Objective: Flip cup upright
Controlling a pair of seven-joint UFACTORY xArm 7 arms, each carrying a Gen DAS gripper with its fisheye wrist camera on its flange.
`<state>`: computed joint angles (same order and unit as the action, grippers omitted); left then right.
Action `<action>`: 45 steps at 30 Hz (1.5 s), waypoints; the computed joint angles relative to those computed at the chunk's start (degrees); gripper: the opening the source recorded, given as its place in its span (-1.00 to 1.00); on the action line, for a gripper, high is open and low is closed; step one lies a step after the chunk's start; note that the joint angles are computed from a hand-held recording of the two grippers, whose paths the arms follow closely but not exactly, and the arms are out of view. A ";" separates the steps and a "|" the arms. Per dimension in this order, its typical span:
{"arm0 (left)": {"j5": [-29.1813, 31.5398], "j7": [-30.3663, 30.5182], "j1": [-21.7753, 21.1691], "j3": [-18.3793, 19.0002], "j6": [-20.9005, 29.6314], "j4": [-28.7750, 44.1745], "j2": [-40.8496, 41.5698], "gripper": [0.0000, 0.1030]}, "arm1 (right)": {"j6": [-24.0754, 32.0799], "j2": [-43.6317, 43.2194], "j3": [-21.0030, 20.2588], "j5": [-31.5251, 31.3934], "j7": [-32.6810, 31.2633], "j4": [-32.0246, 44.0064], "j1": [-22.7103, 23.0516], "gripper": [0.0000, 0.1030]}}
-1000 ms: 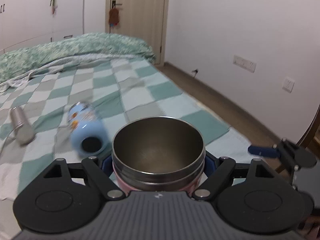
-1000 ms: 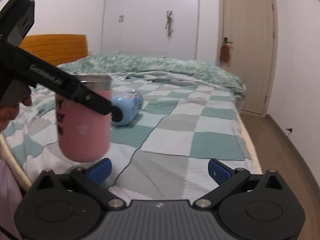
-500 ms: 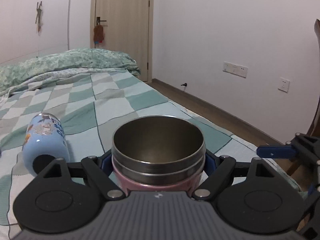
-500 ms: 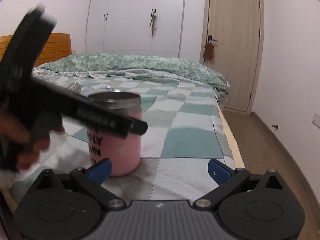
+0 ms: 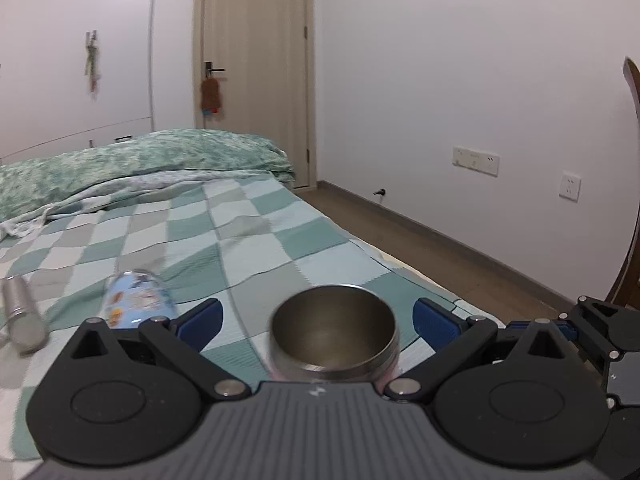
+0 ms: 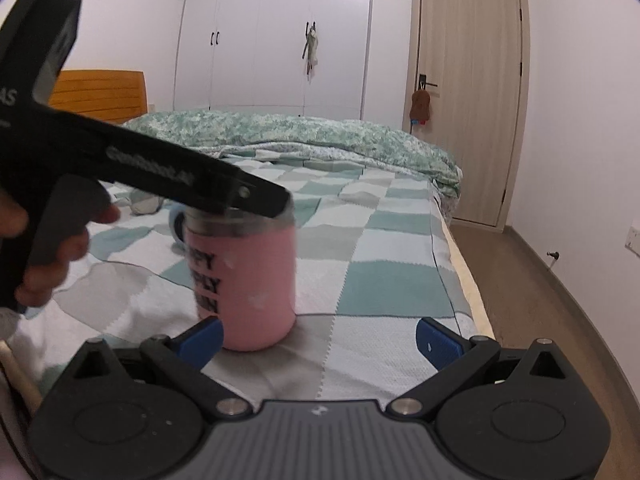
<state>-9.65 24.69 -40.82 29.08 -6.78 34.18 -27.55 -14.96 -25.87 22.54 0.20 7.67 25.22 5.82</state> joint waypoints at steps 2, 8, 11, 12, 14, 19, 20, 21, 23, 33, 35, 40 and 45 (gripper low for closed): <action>0.38 -0.45 5.17 -3.30 0.98 -2.37 -3.62 1.00 | 0.75 -2.18 2.25 0.97 1.09 -0.34 -0.94 0.99; 0.72 -1.05 17.81 -8.74 5.95 -8.53 -16.01 1.00 | 4.13 -9.69 8.55 1.47 7.76 -1.20 -2.42 1.00; 1.13 0.01 23.84 -9.97 9.14 -11.77 -23.33 1.00 | 5.78 -13.33 11.87 1.17 12.27 -1.31 -2.87 1.00; 1.37 0.79 25.81 -9.77 11.03 -12.73 -26.05 1.00 | 6.35 -14.53 13.18 1.06 13.85 -1.28 -3.25 1.00; 1.36 1.74 29.69 -9.99 14.54 -14.51 -30.52 1.00 | 7.53 -16.88 15.97 0.90 17.22 -1.17 -3.85 1.00; 1.47 6.14 39.45 -7.97 21.75 -19.65 -40.12 1.00 | 9.84 -22.26 22.71 0.22 25.67 -1.48 -4.92 1.00; 1.43 7.27 41.33 -7.32 22.53 -20.95 -41.72 1.00 | 10.22 -23.15 24.05 0.17 27.52 -1.58 -5.21 1.00; 1.32 8.45 43.01 -6.59 23.25 -22.04 -43.21 1.00 | 10.53 -24.06 25.43 0.09 29.35 -1.71 -5.60 1.00; 1.00 10.59 47.01 -5.25 23.67 -24.71 -45.52 1.00 | 11.13 -26.01 28.29 -0.20 32.93 -2.01 -6.66 1.00; -4.95 17.63 53.18 -0.87 7.54 -36.03 -47.88 1.00 | 9.66 -36.79 42.03 -2.83 49.14 -2.87 -15.75 0.99; -5.29 19.17 52.60 0.49 5.88 -36.96 -49.96 1.00 | 9.29 -38.14 42.42 -3.98 50.74 -3.32 -16.07 0.99; -5.98 20.22 51.94 -0.14 4.28 -37.80 -50.43 1.00 | 9.15 -39.19 41.70 -6.78 54.32 -4.14 -15.88 0.99; -6.41 21.41 51.72 0.50 3.22 -38.66 -51.73 1.00 | 9.29 -40.50 41.17 -9.83 57.62 -4.64 -15.70 0.99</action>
<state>-16.06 46.10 10.91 29.58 -3.56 -4.48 -79.27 -5.68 -66.37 63.71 -9.63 65.29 20.58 -9.88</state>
